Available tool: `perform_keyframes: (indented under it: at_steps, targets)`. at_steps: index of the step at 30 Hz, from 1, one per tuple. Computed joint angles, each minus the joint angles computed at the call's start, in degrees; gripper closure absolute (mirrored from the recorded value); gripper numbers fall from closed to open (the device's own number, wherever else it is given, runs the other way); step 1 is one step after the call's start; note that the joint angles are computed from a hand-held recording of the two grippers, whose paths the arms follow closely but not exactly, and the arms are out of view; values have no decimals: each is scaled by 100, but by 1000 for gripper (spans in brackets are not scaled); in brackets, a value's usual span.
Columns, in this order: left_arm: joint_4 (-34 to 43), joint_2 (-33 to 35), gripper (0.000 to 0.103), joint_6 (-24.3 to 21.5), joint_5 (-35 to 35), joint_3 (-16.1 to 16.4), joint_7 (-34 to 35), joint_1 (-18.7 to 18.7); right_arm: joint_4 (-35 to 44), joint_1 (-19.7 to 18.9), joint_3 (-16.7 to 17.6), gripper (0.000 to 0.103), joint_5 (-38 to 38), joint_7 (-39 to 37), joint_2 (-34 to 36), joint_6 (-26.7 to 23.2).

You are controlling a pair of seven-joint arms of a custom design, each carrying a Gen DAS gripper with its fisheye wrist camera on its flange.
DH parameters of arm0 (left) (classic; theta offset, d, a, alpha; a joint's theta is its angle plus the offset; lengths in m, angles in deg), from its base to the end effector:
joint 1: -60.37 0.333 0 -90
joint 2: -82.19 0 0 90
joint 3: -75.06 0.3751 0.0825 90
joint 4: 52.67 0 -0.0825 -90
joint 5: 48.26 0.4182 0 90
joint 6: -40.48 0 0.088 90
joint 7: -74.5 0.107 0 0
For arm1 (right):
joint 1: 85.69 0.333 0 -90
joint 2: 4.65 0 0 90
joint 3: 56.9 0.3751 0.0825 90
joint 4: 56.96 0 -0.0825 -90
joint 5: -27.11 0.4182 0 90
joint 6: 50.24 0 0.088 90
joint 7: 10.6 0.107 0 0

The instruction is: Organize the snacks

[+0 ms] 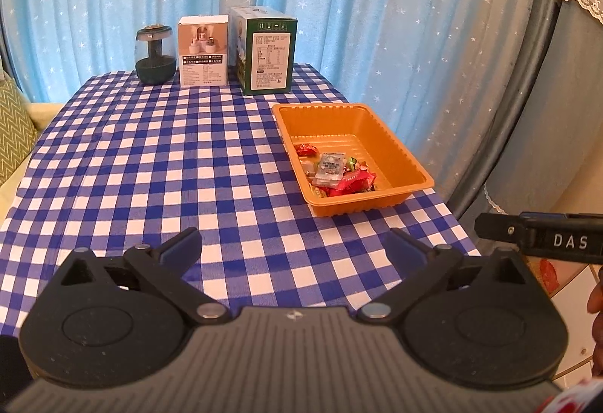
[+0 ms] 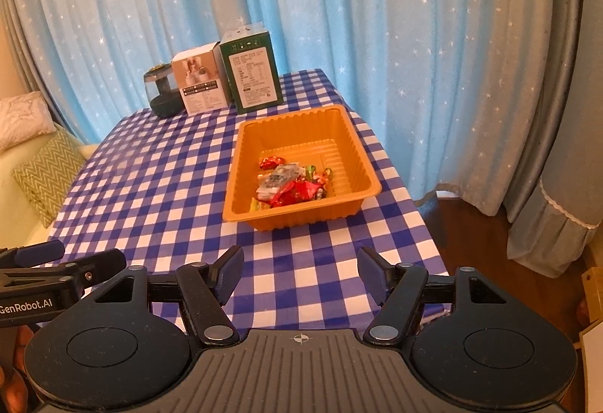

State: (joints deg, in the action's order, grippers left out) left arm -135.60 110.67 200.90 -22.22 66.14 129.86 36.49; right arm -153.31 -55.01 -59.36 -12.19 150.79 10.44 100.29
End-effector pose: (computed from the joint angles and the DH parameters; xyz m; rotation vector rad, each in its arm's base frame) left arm 0.6833 -0.4285 0.5444 -1.5180 2.0053 -1.0529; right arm 0.6347 0.3620 0.5650 -1.4525 1.8902 -0.6038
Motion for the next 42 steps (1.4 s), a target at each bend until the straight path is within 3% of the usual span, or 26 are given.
perform_keyframes:
  at_steps: [8, 14, 26, 42]
  targets:
    - [-301, -203, 0, -36, -331, -253, 263, 171, -156, 30, 65, 35, -118, 140, -149, -72]
    - [-450, -344, 0, -142, 3, -6, -25, -51, -263, 34, 151, 35, -274, 223, -262, -125]
    - [-613, -466, 0, -198, 57, -125, -107, 65, -363, -13, 269, 35, -456, 306, -349, -175]
    - [-628, -475, 0, -185, 305, -43, -212, -23, -430, -56, 318, 35, -428, 266, -389, -140]
